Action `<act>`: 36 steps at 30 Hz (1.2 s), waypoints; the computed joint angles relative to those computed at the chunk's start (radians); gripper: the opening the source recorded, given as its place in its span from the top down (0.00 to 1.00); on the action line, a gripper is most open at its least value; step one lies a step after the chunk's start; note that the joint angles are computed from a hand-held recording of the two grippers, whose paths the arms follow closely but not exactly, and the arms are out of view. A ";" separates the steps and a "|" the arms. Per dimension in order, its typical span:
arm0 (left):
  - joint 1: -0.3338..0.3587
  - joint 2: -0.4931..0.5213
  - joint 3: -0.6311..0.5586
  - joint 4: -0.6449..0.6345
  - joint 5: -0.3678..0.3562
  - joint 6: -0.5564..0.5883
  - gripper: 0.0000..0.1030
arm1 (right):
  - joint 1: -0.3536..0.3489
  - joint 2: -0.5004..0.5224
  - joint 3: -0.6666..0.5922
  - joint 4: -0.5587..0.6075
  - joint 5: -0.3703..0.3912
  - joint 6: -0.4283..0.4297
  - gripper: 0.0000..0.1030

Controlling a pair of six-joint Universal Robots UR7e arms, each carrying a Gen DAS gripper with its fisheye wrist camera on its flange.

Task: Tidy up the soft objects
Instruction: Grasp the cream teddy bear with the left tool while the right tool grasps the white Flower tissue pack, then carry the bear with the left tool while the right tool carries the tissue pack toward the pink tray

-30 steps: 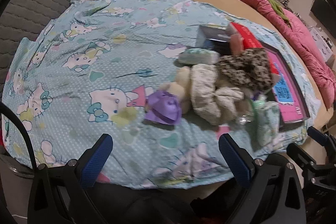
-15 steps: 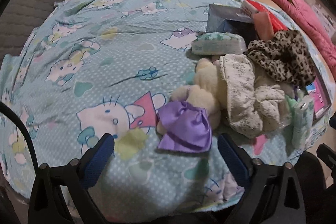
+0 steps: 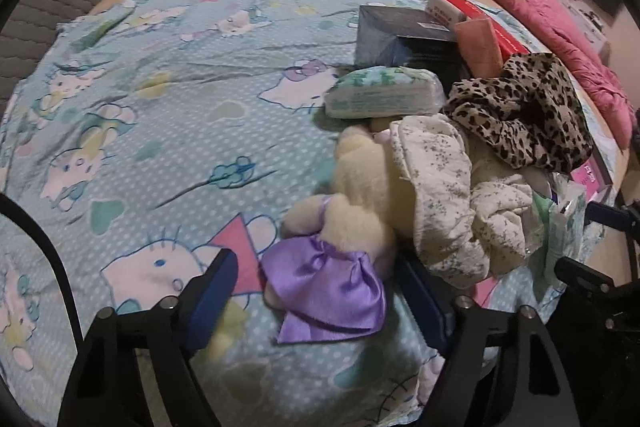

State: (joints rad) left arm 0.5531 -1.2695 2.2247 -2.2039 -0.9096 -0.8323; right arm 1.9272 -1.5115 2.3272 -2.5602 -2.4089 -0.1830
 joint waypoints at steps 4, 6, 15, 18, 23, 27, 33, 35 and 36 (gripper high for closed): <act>0.026 0.005 0.000 -0.051 -0.029 0.041 0.41 | -0.012 0.019 -0.004 0.006 -0.001 -0.001 0.42; 0.036 0.007 0.002 -0.084 -0.047 0.058 0.44 | -0.020 0.007 -0.005 0.005 0.018 0.009 0.46; 0.062 -0.034 0.054 -0.204 -0.081 0.031 0.55 | -0.054 -0.084 0.008 -0.026 0.123 0.022 0.52; 0.051 -0.055 0.068 -0.203 -0.061 -0.003 0.56 | -0.047 -0.103 0.018 -0.049 0.139 0.019 0.52; 0.012 -0.104 0.097 -0.194 -0.028 -0.081 0.56 | -0.034 -0.132 0.038 -0.081 0.185 -0.012 0.52; -0.045 -0.144 0.096 -0.123 0.012 -0.157 0.56 | -0.031 -0.142 0.043 -0.099 0.210 -0.018 0.52; -0.141 -0.179 0.086 0.007 0.059 -0.288 0.56 | -0.027 -0.177 0.059 -0.134 0.249 -0.026 0.52; -0.158 -0.176 0.079 0.006 0.049 -0.289 0.56 | -0.024 -0.190 0.064 -0.148 0.260 -0.031 0.52; -0.167 -0.175 0.077 0.007 0.046 -0.288 0.56 | -0.022 -0.197 0.067 -0.157 0.264 -0.032 0.52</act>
State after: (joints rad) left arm 0.3857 -1.4443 2.3013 -2.1967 -0.8632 -1.1207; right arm 1.9054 -1.7082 2.3939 -2.7168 -2.1449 -0.2150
